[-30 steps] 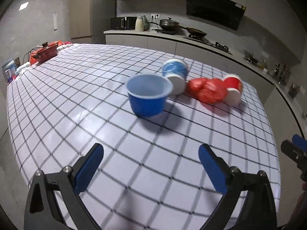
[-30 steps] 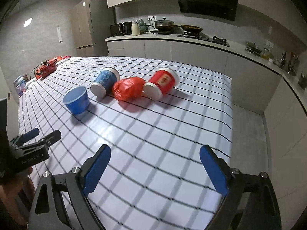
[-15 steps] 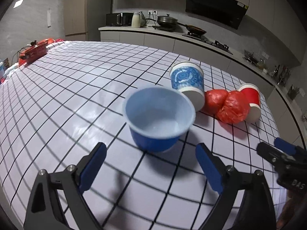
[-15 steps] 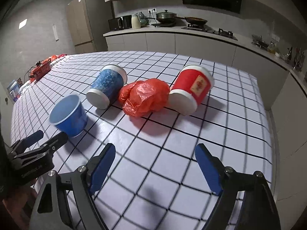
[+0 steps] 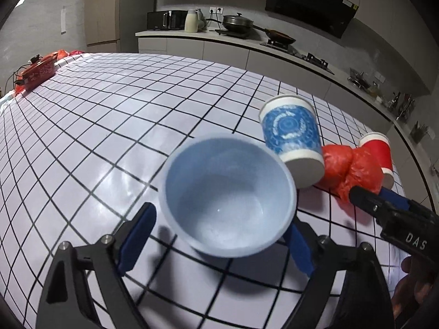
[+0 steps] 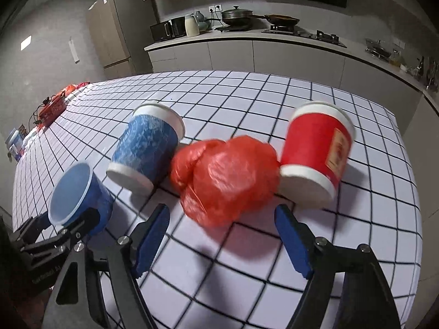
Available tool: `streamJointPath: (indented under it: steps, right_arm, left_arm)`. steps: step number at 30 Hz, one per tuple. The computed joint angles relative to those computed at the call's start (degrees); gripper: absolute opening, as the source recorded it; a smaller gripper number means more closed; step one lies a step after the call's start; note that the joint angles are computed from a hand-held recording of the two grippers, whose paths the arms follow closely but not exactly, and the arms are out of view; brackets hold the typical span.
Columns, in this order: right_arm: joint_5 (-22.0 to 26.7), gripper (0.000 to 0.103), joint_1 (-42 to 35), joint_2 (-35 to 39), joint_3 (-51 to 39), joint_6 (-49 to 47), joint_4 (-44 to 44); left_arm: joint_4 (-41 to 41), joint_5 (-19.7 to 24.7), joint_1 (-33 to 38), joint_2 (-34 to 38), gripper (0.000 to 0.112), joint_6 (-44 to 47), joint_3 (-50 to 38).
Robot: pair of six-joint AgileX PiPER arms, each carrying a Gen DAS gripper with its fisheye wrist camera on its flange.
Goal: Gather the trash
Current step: 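Grasp the blue plastic cup with the left tool while the right tool grasps the red plastic bag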
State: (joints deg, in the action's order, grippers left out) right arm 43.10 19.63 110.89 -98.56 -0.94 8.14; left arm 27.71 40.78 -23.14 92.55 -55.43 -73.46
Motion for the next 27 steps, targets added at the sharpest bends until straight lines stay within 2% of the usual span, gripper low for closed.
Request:
streamJointPath:
  steps: [2,3,4,5,6,7,10,17,27]
  right_arm:
    - [0.63,0.079,0.35,1.23,-1.66,0.72,-0.04]
    - [1.0,0.073,0.55,1.84,-2.46,1.24,-0.31]
    - [1.39,0.06,0.64,2.48,-3.17,1.63,-0.35]
    - [1.89,0.052,0.49,3.0,-3.74,1.51,0.11]
    - [2.28,0.04,0.36,3.51,-4.14,1.62,0.51]
    - [2.25,0.026,0.19,3.6,-4.01,1.22,1.27]
    - [1.12,0.009,-0.2,2.29,-1.6,-0.29,3.28]
    - [-2.37,0.007,0.02,-3.79,5.87,-1.43,4.11]
    - [-3.74,0.007,-1.84,-11.14,13.43,-4.87,6.37]
  left_arm:
    - [-1.42,-0.52,0.92,0.2,0.09,2.03,-0.1]
    - [-2.15,-0.6,1.19,0.31,0.089,2.96,-0.22]
    - [-3.0,-0.76,1.44,0.47,0.087,4.15,-0.31]
    - [-4.61,-1.16,1.85,0.63,0.08,5.91,-0.33]
    - [-5.88,-1.46,2.25,0.92,0.076,7.28,-0.52]
    - [-6.03,-1.73,2.3,0.84,0.076,7.43,-0.4]
    - [-7.63,-3.41,2.72,0.08,0.075,8.96,0.57]
    - [-2.66,-4.69,1.12,-4.27,0.075,4.16,4.74]
    - [1.6,-1.96,-2.76,-6.04,0.075,-0.55,5.16]
